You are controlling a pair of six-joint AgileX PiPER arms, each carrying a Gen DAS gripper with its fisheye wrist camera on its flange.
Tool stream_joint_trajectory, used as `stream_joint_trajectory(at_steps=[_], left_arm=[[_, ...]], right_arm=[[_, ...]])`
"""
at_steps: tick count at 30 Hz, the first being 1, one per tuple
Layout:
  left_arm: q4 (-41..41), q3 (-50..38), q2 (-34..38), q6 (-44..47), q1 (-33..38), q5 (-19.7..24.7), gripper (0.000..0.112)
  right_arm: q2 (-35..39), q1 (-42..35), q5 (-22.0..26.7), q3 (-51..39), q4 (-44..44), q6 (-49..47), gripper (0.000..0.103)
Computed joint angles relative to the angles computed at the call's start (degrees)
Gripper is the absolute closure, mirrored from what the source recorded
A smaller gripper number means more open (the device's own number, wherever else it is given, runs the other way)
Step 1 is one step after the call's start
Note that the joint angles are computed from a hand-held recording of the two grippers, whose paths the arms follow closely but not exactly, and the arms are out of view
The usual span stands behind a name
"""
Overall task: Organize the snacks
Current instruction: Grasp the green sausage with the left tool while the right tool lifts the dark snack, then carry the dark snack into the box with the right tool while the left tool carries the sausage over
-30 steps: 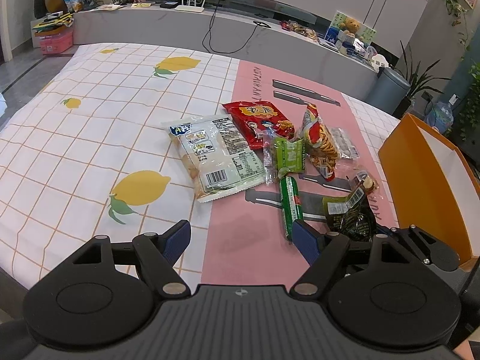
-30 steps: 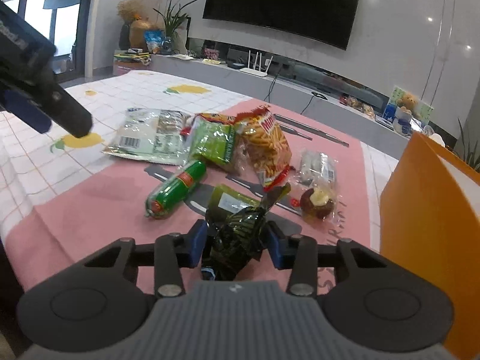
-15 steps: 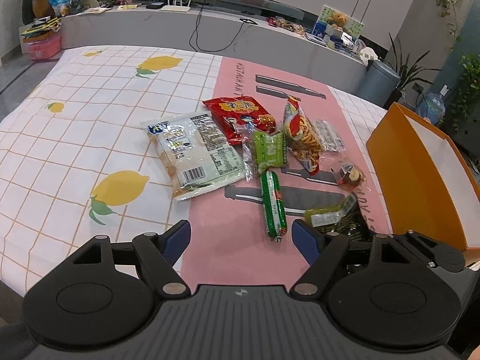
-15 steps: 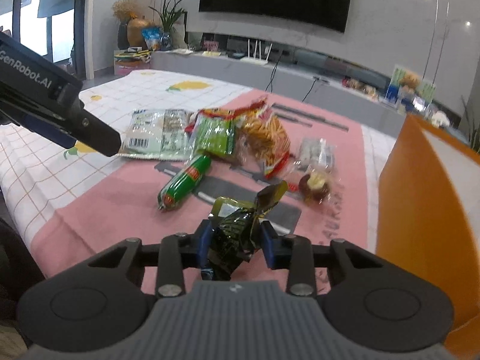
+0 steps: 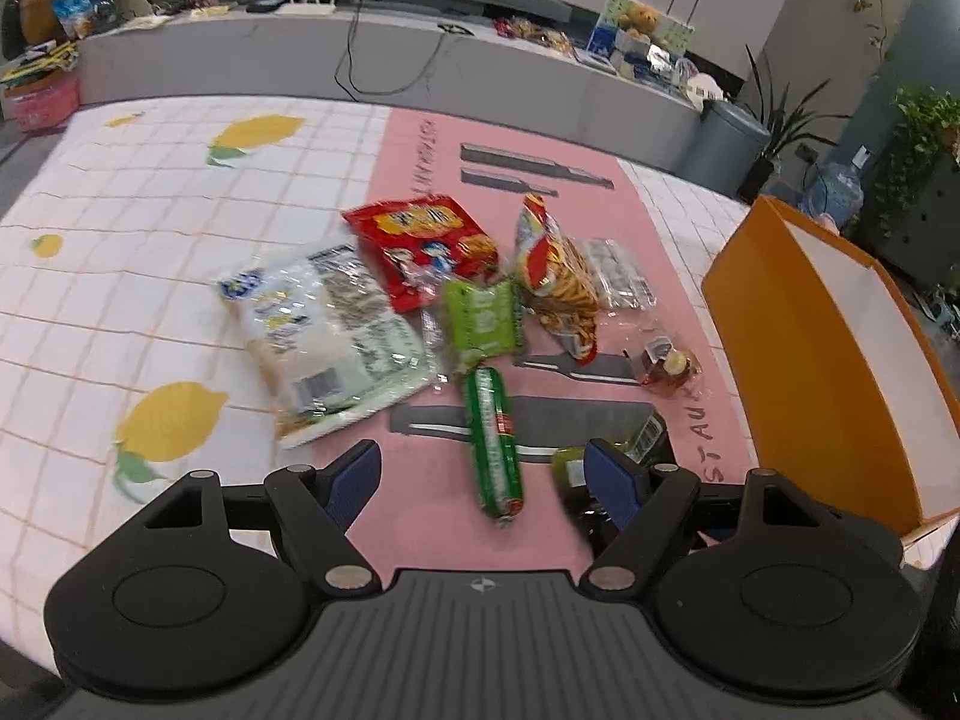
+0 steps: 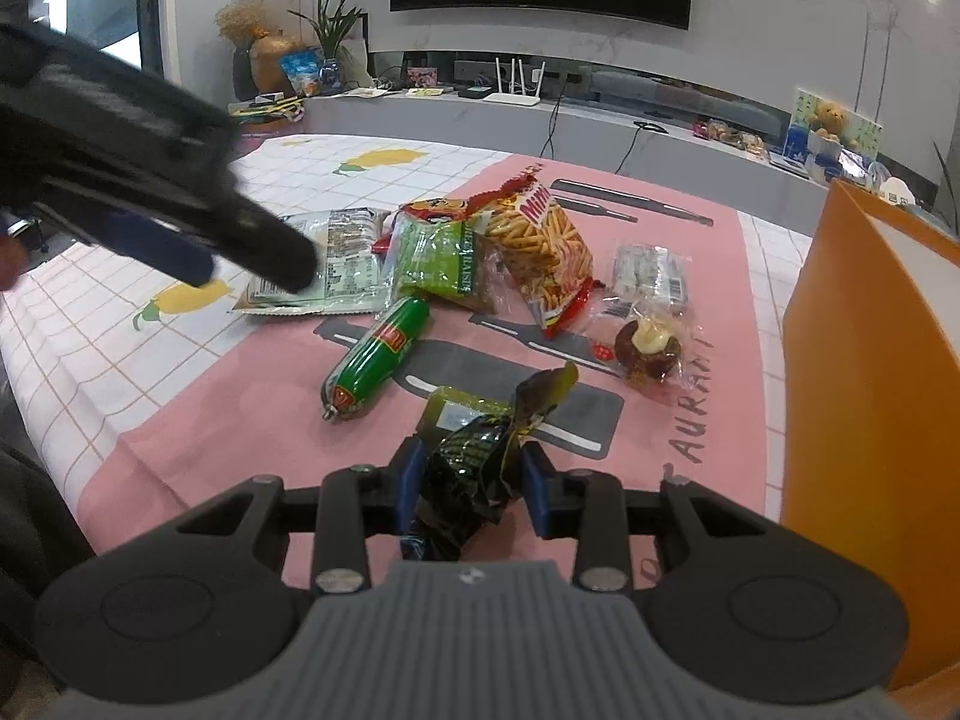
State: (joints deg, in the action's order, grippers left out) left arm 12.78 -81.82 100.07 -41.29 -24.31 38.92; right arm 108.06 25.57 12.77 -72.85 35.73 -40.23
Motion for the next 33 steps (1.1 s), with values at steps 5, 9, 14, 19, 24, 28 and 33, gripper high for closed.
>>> stream_joint_trajectory(at_steps=[5,9,14,19,24,28,33], left_arm=[[1.58,-5.03,5.99,-1.65,-1.34,1.27,0.023],[5.36,-7.86,10.04,-4.58,-2.16,3.44,0.034],[5.05,-8.09,11.82,-4.34,-2.34,3.54,0.068],[8.50,-7.34,11.42,-5.91,-3.71,3.96,0.087],[6.95,-5.22,9.64,-4.31,-3.51,2.91,0.088],[7.48,-2.66,6.79,-3.99,-4.32,1.37,0.088],[10.21,0.68,1.81,-5.59,-5.79,-1.13,0.088]], right_arm=[[0.05,-0.31,0.54,-0.14,0.82,-0.53,0.069],[-0.06,-0.45,0.99,-0.25,0.16,0.08,0.069],[-0.20,-0.53,1.13,-0.35,-1.33,1.86,0.069],[-0.55,-0.32,0.82,-0.04,-2.12,2.60,0.069],[-1.27,-0.37,0.59,0.33,-1.84,2.05,0.069],[-3.04,-1.19,0.63,1.56,5.16,-3.88,0.069],[-6.92,-2.74,0.29,3.99,16.67,-13.10,0.069]])
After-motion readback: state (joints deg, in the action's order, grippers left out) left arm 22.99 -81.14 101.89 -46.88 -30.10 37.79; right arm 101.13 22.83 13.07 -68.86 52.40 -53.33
